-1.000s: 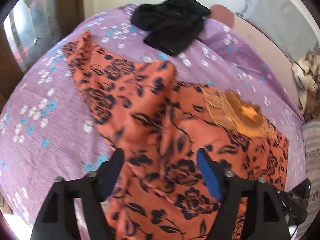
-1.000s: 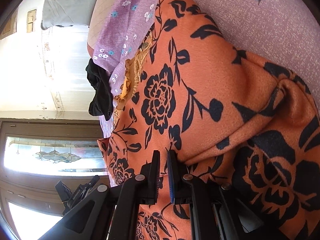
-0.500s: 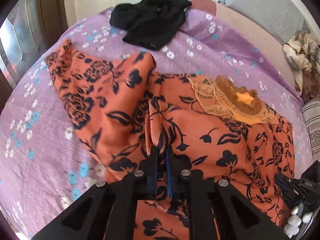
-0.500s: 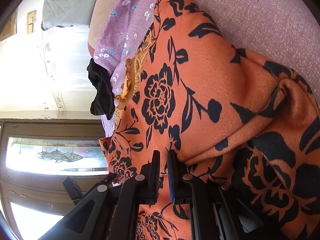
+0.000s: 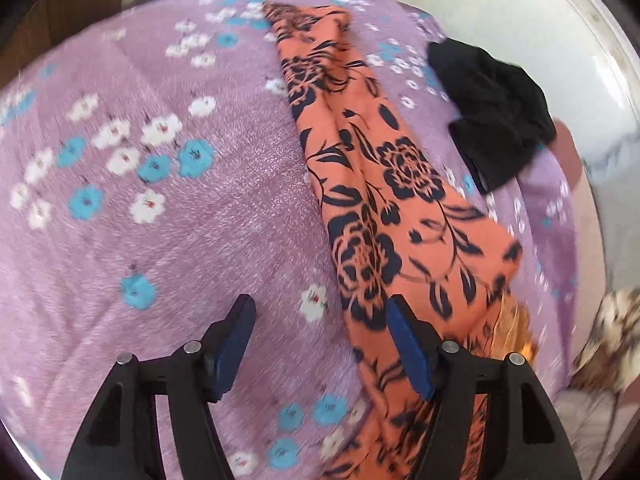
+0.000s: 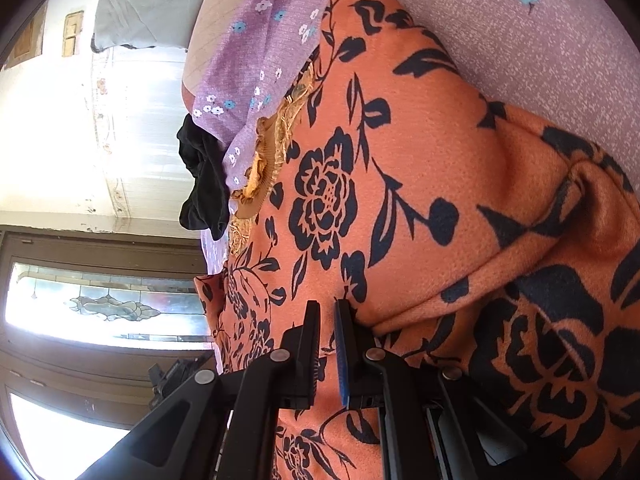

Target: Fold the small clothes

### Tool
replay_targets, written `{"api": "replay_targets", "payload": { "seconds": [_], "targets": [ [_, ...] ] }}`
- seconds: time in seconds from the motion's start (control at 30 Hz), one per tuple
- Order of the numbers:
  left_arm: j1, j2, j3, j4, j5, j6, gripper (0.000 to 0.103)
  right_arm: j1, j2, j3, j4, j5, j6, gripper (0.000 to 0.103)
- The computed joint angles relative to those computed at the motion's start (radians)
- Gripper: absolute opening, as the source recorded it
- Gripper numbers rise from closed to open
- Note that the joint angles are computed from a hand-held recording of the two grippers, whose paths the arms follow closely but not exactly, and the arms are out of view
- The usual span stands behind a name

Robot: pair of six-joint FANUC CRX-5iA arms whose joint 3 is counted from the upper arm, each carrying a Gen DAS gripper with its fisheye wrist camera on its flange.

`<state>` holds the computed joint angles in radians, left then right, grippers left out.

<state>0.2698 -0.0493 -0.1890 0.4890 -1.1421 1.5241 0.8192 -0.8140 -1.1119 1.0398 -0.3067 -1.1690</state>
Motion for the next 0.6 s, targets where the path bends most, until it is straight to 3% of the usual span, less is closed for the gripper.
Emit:
{"api": "replay_targets", "payload": {
  "seconds": [0.1,0.17,0.2,0.23,0.27,0.3,0.5,0.6],
  "targets": [
    [-0.024,-0.011,-0.046,0.052,0.123,-0.005,0.073,-0.014,0.007,-0.002,0.013,0.016,-0.007,0.01],
    [-0.051,0.016,-0.013,0.027,0.14,0.013,0.071,-0.024,0.014,0.0,0.015,0.028,-0.001,0.01],
    [-0.069,0.021,-0.001,-0.001,0.163,0.027,0.066,-0.026,0.018,0.002,0.015,0.03,0.003,0.01],
    [-0.084,0.019,-0.011,0.011,0.196,0.002,0.052,-0.026,0.02,0.003,0.011,0.03,0.011,0.01],
    [-0.093,0.025,-0.017,0.029,0.201,-0.03,0.016,-0.027,0.022,0.005,0.009,0.03,0.016,0.01],
    [-0.105,0.041,0.008,-0.006,0.183,-0.016,0.008,-0.027,0.023,0.005,0.01,0.03,0.017,0.01],
    [-0.201,-0.06,0.011,-0.2,0.324,-0.094,0.007,-0.035,0.027,0.005,0.018,0.04,0.012,0.01],
    [-0.237,-0.148,-0.051,-0.124,0.373,-0.298,0.007,-0.03,0.027,0.007,0.016,0.033,0.014,0.01]
  ]
}}
